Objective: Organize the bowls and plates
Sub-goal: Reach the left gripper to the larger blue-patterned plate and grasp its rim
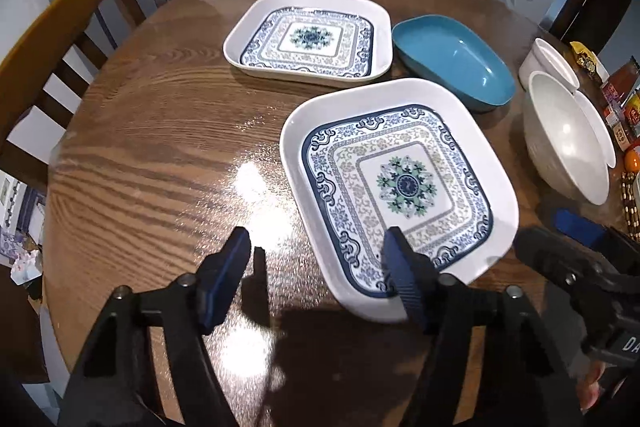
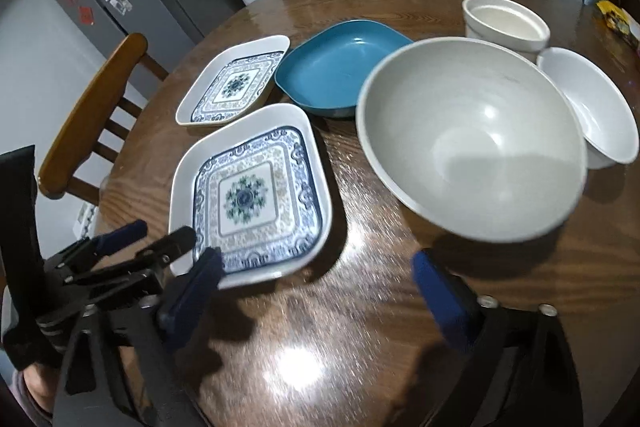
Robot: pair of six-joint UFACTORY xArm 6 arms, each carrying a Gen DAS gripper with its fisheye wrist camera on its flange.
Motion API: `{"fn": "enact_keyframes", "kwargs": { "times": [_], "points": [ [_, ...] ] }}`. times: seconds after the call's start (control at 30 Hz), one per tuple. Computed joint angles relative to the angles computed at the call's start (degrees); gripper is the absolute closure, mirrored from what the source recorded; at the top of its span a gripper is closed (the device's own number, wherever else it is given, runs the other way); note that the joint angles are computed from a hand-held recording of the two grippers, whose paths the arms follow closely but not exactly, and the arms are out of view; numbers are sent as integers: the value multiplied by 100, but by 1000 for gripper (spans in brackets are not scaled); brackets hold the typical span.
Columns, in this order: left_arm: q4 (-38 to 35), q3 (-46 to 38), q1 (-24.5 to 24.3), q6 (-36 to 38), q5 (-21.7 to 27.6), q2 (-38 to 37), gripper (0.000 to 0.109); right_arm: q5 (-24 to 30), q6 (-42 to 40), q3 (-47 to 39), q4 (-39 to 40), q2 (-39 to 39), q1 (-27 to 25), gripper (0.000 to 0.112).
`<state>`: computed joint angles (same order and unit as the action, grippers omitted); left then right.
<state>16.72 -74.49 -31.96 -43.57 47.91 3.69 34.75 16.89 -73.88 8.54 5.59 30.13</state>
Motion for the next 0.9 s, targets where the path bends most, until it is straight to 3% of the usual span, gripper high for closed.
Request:
{"fn": "enact_keyframes", "kwargs": {
  "times": [0.13, 0.2, 0.33, 0.4, 0.5, 0.63, 0.7, 0.9],
  "points": [
    [-207, -43, 72, 226, -57, 71, 61, 132, 80, -379, -88, 338, 25, 27],
    [-340, -50, 105, 364, -83, 86, 67, 221, 109, -514, -81, 450, 28, 36],
    [-537, -64, 144, 491, -70, 130, 82, 329, 93, -659, -41, 584, 23, 39],
    [-586, -126, 179, 598, -99, 184, 86, 406, 88, -711, -31, 630, 20, 54],
    [-646, -143, 188, 661, -145, 209, 88, 529, -6, -770, 94, 683, 6, 69],
    [-621, -145, 188, 655, -150, 218, 90, 611, 112, -788, -120, 677, 2, 78],
    [-633, -92, 202, 651, -151, 170, 90, 659, 181, -787, -155, 665, -16, 88],
    [-567, 210, 211, 529, -163, -125, 91, 682, 182, -713, -265, 563, 91, 90]
  ]
}}
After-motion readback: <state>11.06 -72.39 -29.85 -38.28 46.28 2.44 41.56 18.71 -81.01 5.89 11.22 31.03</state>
